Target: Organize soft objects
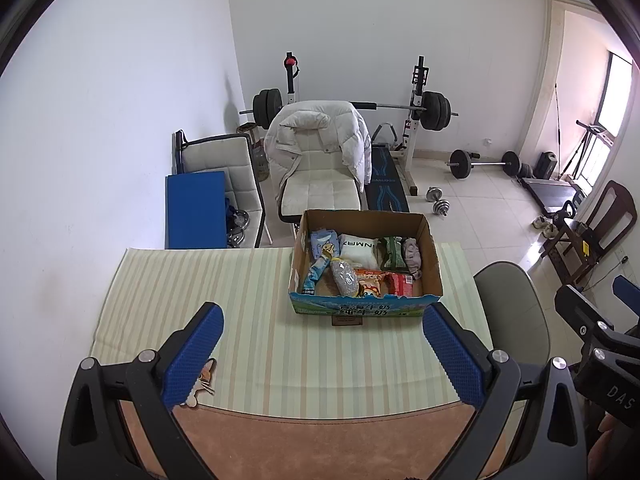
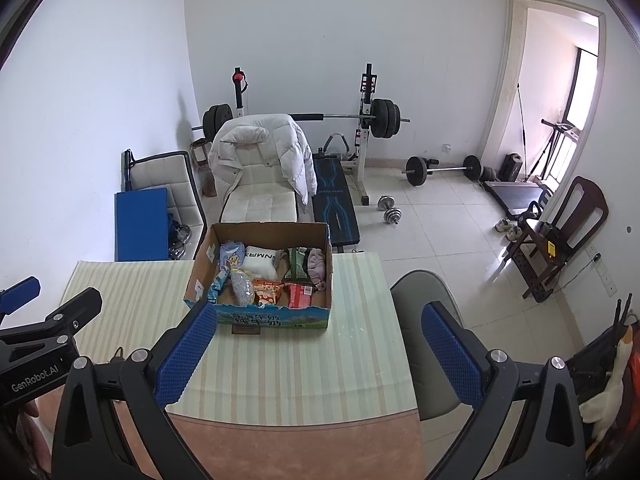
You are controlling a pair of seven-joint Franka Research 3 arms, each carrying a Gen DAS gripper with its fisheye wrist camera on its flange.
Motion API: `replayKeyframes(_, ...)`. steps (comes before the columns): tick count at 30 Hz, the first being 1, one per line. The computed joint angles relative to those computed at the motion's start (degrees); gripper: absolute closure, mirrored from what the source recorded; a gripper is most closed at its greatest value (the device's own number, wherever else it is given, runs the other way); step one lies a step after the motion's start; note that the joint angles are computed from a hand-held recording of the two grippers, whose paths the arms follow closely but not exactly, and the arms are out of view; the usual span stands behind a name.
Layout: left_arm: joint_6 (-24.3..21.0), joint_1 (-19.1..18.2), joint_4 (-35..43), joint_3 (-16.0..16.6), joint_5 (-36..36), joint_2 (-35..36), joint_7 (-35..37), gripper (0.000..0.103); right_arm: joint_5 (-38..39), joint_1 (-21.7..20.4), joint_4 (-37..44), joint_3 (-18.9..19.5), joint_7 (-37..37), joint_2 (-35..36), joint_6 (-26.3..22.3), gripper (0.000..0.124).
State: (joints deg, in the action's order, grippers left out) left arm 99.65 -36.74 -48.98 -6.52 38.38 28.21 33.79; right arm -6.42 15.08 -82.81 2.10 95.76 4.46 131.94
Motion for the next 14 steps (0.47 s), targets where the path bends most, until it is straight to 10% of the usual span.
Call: replayKeyframes(14, -0.5, -0.6, 1.5, 0.3, 0.4, 0.9, 0.2, 0.001, 0.1, 0.0, -0.9, 0.0, 0.2, -0.4, 0.6, 0.021)
